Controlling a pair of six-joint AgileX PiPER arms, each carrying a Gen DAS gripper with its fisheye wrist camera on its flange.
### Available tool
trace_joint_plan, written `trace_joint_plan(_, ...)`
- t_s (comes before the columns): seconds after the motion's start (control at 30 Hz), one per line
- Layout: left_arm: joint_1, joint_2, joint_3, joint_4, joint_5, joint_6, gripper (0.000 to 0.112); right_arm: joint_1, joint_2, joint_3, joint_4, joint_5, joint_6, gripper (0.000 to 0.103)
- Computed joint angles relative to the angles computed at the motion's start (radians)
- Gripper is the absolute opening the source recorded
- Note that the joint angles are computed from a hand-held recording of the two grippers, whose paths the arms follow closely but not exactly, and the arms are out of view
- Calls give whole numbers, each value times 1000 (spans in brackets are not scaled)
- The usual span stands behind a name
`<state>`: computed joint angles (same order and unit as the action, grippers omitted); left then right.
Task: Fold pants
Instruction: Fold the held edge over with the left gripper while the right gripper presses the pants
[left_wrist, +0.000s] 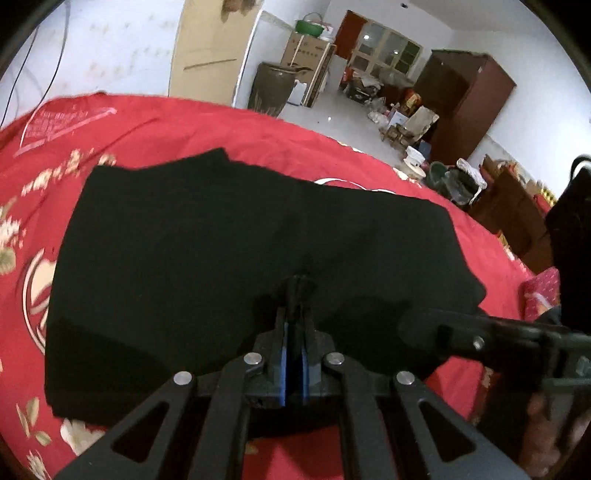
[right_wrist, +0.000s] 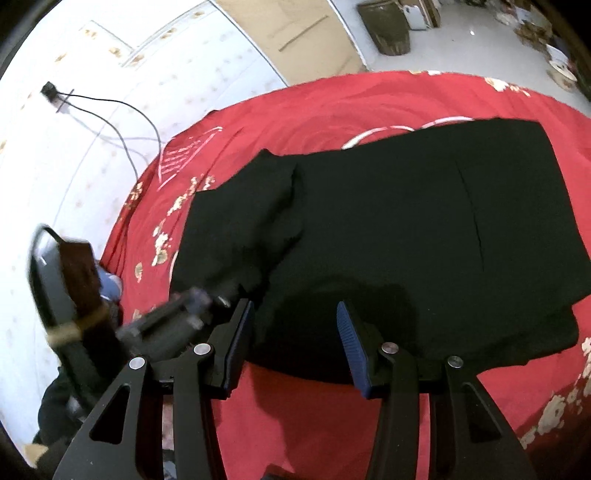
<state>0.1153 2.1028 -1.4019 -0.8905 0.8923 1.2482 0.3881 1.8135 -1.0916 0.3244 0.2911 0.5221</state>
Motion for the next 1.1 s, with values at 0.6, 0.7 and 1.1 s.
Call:
trace_joint_plan(0.6, 152, 88, -190, 137, -122, -285, 39, -91, 176, -174, 399, 71, -485, 47)
trace_joint_plan(0.7, 129, 119, -202, 179, -143, -318, 39, -100, 232, -225, 501, 101, -588, 47)
trace_joint_plan(1.1, 140, 122, -182, 151, -167, -259, 39, -129, 320, -335, 649, 96, -727, 2)
